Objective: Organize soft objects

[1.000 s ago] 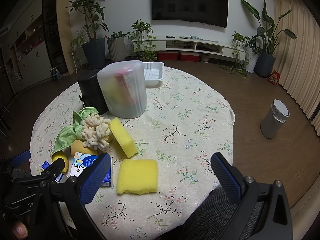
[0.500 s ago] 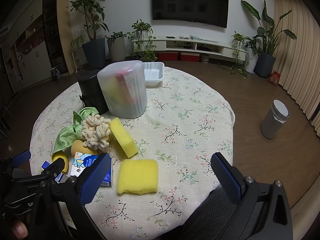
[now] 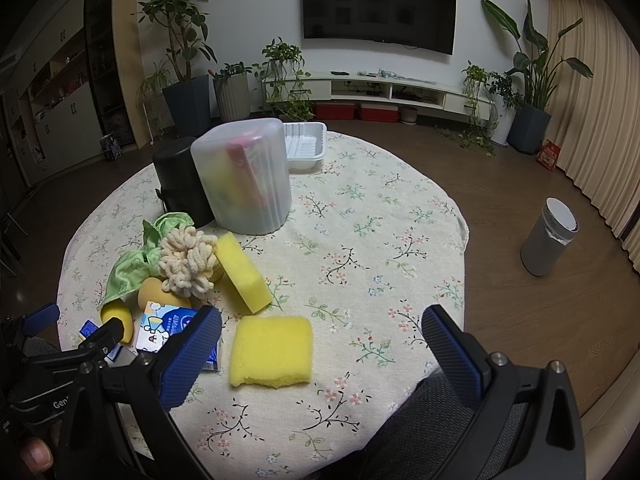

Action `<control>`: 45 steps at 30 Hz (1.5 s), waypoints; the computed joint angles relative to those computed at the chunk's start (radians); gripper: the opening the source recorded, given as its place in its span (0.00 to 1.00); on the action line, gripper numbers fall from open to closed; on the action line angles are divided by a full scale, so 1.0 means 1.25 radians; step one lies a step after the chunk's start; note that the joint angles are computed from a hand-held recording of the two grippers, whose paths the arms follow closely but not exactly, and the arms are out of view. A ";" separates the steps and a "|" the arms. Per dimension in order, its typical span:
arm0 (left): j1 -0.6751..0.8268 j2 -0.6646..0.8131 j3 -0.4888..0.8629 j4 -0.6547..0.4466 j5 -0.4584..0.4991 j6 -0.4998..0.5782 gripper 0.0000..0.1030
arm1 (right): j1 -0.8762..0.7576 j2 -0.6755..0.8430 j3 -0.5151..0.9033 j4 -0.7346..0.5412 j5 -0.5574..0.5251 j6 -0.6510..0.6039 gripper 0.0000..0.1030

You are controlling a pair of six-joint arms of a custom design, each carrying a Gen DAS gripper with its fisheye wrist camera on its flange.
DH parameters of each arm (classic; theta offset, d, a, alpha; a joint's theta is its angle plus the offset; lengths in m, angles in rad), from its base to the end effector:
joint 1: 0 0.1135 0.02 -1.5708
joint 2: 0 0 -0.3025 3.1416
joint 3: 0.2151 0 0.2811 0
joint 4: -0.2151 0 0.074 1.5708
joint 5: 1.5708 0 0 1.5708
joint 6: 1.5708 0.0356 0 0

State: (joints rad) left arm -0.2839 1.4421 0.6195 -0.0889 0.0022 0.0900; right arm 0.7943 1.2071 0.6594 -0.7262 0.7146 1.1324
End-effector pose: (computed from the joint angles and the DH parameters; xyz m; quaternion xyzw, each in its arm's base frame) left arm 0.2679 -0.0783 0.1664 0.1762 0.9296 -0.0324 0.3221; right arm 0.1621 0.1317 0.2080 0.2069 0.9046 -0.0837 0.3631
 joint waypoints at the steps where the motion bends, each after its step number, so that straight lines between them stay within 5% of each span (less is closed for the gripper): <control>1: 0.010 0.001 -0.005 0.000 0.007 0.008 1.00 | 0.005 -0.009 -0.008 -0.008 -0.001 0.009 0.99; 7: 0.108 -0.035 -0.068 0.018 0.115 0.095 1.00 | -0.012 -0.005 -0.043 0.023 -0.037 -0.021 0.99; 16: 0.182 -0.111 -0.067 -0.059 0.170 0.142 1.00 | -0.063 0.092 -0.052 0.155 -0.119 -0.113 0.99; 39: 0.040 0.117 -0.028 0.059 0.036 0.098 1.00 | -0.115 0.168 -0.088 0.318 -0.226 -0.185 0.99; 45: 0.090 0.140 -0.018 0.046 0.108 0.096 0.78 | -0.139 0.181 -0.098 0.365 -0.260 -0.209 0.93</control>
State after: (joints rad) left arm -0.1711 1.6171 0.5966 -0.0318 0.1376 0.2102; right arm 0.6205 1.4338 0.5371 -0.2704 0.3899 0.8709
